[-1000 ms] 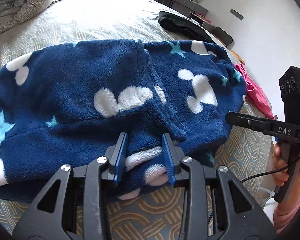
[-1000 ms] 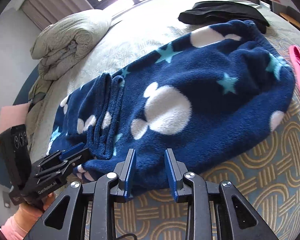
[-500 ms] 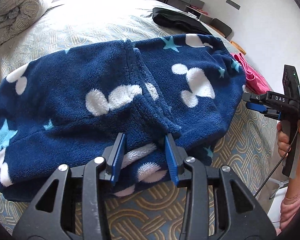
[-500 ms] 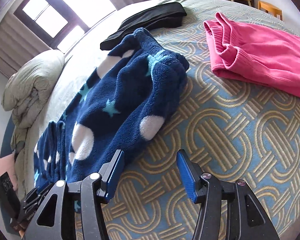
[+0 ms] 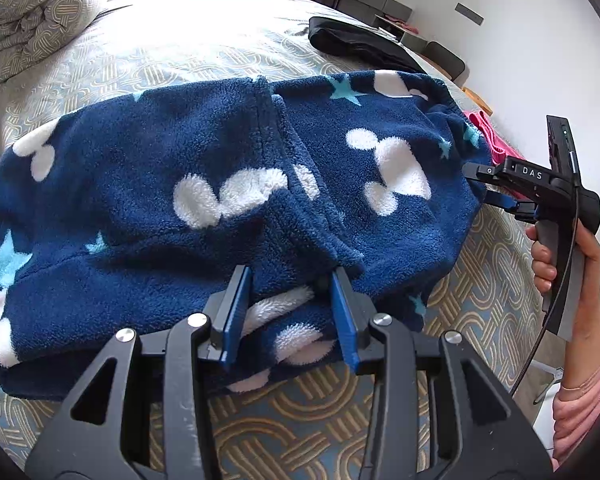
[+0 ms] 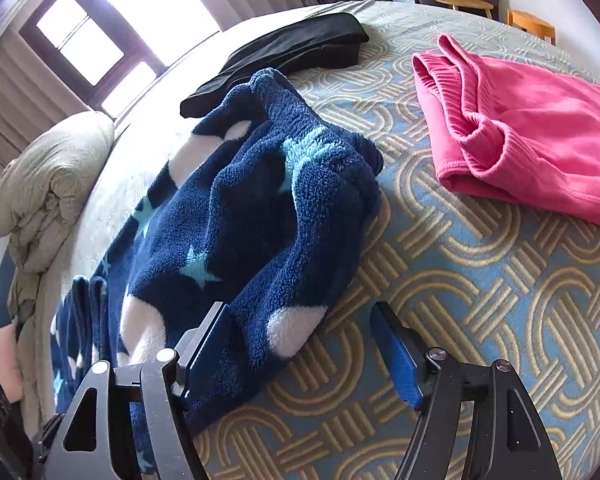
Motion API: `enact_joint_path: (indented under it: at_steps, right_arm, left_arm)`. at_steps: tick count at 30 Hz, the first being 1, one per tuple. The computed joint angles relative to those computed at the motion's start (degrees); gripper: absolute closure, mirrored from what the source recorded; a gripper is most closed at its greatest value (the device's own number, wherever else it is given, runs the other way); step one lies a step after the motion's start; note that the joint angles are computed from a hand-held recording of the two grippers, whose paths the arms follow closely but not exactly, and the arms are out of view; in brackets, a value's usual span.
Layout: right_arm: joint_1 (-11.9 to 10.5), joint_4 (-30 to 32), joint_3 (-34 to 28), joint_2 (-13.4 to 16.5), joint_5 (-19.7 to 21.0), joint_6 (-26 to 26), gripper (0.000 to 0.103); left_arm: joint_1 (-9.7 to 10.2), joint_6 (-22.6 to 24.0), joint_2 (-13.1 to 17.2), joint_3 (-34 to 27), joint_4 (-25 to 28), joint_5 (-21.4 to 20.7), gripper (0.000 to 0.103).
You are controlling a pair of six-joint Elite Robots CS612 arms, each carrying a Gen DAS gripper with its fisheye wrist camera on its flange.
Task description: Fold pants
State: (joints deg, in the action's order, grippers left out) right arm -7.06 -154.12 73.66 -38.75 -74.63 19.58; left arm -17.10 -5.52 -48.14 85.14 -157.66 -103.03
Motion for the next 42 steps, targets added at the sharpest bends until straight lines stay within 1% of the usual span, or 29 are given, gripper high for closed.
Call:
enact_joint_path:
  at_steps: [2, 5, 9, 11, 15, 18, 19, 20, 21, 22, 23, 25, 28, 30, 32, 34, 36, 38, 40, 42]
  right_arm:
    - [-0.08, -0.53, -0.34, 0.41, 0.82, 0.88, 0.025]
    - [-0.46, -2.09, -0.94, 1.21, 2.95, 2.57, 0.024]
    - [-1.63, -3.52, -2.77, 2.77, 7.95, 7.3, 0.024]
    - [-2.03, -3.73, -3.9, 3.59, 9.66, 9.18, 0.024]
    - [-2.17, -3.4, -5.64, 4.61, 10.24, 10.56, 0.024]
    - [-1.83, -1.88, -6.61, 4.81, 9.34, 8.88, 0.023]
    - [-1.7, -1.54, -6.77, 4.79, 8.84, 8.3, 0.029]
    - [-1.57, -1.19, -6.84, 4.7, 8.27, 7.7, 0.044]
    - [-1.48, -0.32, -7.1, 4.65, 7.84, 6.96, 0.055]
    - [-1.38, 0.91, -7.43, 4.61, 7.38, 6.24, 0.072]
    - [-1.33, 1.58, -7.47, 4.45, 6.85, 5.85, 0.078]
    - [-1.19, 0.92, -7.1, 4.01, 6.44, 5.06, 0.082]
    - [-0.21, -0.55, -6.69, 2.98, 3.1, 1.38, 0.084]
    - [0.75, -1.91, -6.61, 2.25, 0.74, -1.95, 0.085]
    - [1.77, -3.7, -6.45, 1.59, -0.88, -5.48, 0.085]
    - [2.95, -5.5, -6.36, 0.99, -1.65, -9.74, 0.086]
    - [4.13, -6.88, -6.16, 0.42, -1.53, -13.81, 0.086]
    - [5.53, -7.87, -5.86, -0.14, -0.45, -17.93, 0.087]
    - [7.04, -8.99, -5.21, -0.74, 1.15, -22.35, 0.087]
    - [8.58, -10.49, -4.08, -1.28, 3.72, -27.03, 0.087]
  left_arm:
    - [0.04, -0.01, 0.03, -0.15, 0.41, -0.02, 0.06]
    - [-0.08, -0.09, 0.01, -0.48, 1.4, 0.5, 0.06]
    - [-0.31, -1.15, -0.08, -0.23, 0.99, 1.37, 0.06]
    - [-0.43, -1.93, -0.13, 0.04, 0.39, 1.9, 0.06]
    - [-0.65, -2.87, -0.22, 0.21, 0.13, 2.72, 0.06]
    - [-0.73, -3.06, -0.29, 0.17, 0.41, 2.96, 0.06]
    - [-0.75, -3.13, -0.31, 0.15, 0.46, 2.97, 0.06]
    - [-0.74, -3.17, -0.33, 0.14, 0.47, 2.85, 0.06]
    - [-0.76, -3.24, -0.37, 0.19, 0.44, 2.83, 0.06]
    - [-0.77, -3.25, -0.4, 0.23, 0.38, 2.83, 0.06]
    - [-0.78, -3.17, -0.43, 0.27, 0.35, 2.81, 0.06]
    - [-0.7, -3.08, -0.42, 0.26, 0.31, 2.52, 0.06]
    - [-0.35, -3.92, -0.26, 0.05, 0.22, 1.24, 0.06]
    - [0.16, -5.04, -0.1, 0.0, -0.22, -0.51, 0.06]
    - [0.87, -6.79, 0.04, -0.02, -0.9, -2.79, 0.06]
    - [1.7, -9.16, 0.1, 0.14, -1.89, -4.79, 0.06]
    - [2.59, -11.62, -0.16, 0.83, -3.65, -5.94, 0.06]
    - [3.67, -13.81, -0.55, 1.79, -5.77, -6.71, 0.06]
    - [5.01, -16.5, -0.87, 2.86, -8.2, -7.34, 0.06]
    - [6.49, -19.91, -0.95, 3.63, -9.92, -8.05, 0.059]
